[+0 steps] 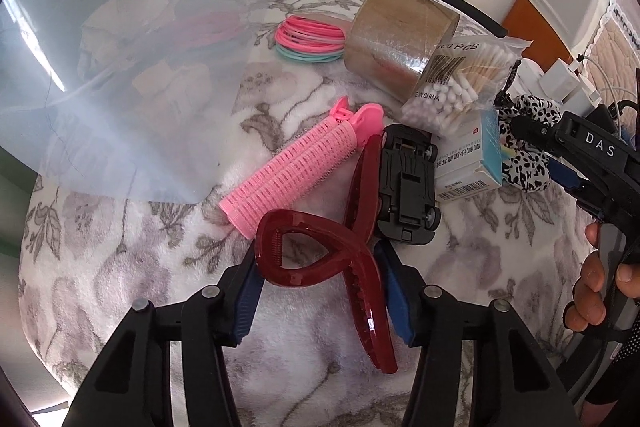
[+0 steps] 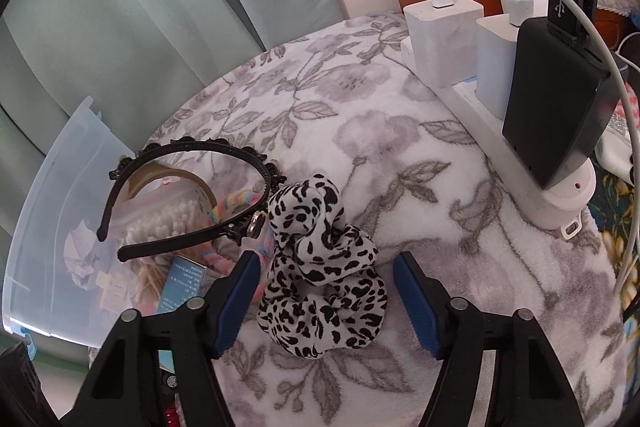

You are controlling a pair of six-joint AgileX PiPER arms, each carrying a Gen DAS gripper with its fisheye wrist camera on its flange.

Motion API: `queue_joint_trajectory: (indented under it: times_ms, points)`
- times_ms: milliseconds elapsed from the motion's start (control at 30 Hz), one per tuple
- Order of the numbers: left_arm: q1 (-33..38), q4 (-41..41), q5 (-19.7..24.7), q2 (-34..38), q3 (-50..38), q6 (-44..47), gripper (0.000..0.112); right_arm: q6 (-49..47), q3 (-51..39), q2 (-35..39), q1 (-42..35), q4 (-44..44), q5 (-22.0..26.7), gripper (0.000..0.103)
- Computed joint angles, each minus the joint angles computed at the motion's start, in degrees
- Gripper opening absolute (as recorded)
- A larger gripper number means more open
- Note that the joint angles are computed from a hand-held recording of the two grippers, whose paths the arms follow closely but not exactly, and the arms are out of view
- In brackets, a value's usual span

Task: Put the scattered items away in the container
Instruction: 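Grasp red claw clip with left tool while right tool grasps scrunchie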

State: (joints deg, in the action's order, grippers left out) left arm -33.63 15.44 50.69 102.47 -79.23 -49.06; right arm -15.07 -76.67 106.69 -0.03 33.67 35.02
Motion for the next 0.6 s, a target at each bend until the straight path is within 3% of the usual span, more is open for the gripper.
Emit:
queue_joint_trajectory:
  times_ms: [167,200,400,600]
  points:
    - [-0.17,0.22,0.56,0.32,-0.27,0.13,0.056,-1.85,0.77,-0.69,-0.19,1.96,0.84,0.056]
    - [-0.20,0.27,0.63,0.34,-0.32,0.13,0.056,-2.18,0.93,-0.90,-0.15,2.31,0.87,0.049]
    - [-0.17,0.55,0.03,-0.53,0.47,-0.27,0.056,-2.94,3.06,-3.59,-0.01,2.91,0.44,0.031]
    - [-0.24,0.58,-0.70,-2.10,1.90,-0.75,0.055,-5.89,7.09,-7.98,-1.48,5.99,0.72,0.026]
